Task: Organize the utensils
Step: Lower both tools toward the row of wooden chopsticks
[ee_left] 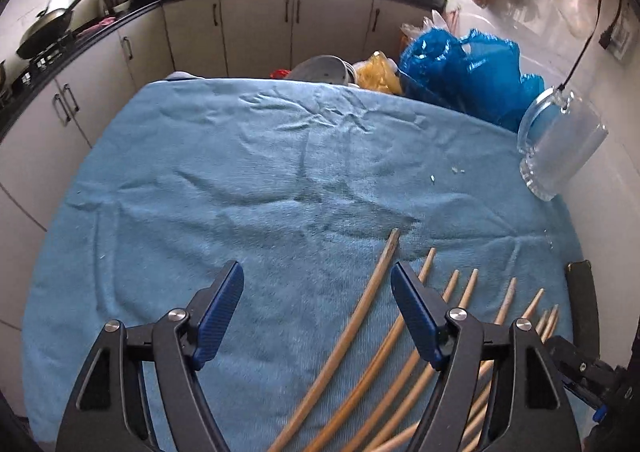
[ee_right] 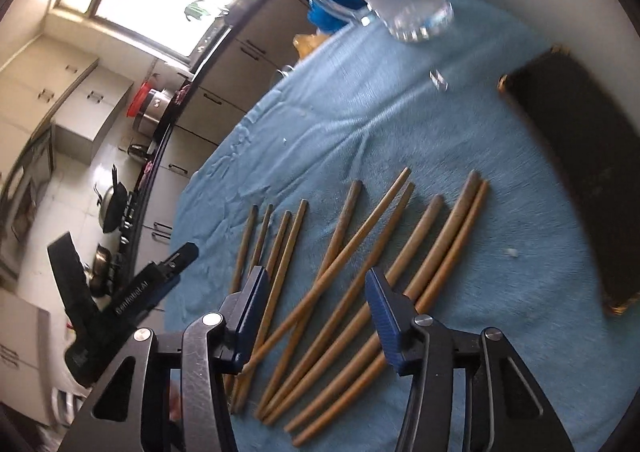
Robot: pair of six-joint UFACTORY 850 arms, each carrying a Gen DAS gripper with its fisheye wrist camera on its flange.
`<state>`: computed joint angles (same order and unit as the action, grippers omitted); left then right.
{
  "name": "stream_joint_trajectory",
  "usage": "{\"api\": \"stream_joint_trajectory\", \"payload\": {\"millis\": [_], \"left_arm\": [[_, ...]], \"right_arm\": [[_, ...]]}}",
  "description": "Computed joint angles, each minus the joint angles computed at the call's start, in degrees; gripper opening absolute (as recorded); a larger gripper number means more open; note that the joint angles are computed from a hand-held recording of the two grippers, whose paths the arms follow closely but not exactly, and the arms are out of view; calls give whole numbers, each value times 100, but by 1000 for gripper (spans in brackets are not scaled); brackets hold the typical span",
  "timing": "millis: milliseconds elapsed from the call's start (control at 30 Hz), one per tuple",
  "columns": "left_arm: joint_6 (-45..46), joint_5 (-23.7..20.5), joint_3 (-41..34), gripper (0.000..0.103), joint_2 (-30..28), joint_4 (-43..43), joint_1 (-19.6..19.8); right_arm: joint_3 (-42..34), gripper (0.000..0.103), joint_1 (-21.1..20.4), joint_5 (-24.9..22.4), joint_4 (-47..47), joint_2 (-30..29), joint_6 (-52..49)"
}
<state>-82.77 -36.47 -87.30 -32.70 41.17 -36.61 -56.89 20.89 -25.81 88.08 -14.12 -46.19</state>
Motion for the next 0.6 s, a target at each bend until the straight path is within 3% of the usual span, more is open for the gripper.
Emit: {"api": "stream_joint_trajectory", "payload": {"millis": [133,267,467,600], "left_arm": [[491,72,-243,71,-250,-376,80],[1211,-73,-558,52,-538,-891,119],[1618,-51,-770,32,-687,-1230,151],[1560,-295,-931,29,-798,-902,46]], "right_arm": [[-244,53,0,-85,-203,-287,397],[-460,52,60,-21,-746,-464,1090],[-818,36,99,107,-1820,-683,2207],[-975,28,129,186,-2559,-768,2923]]}}
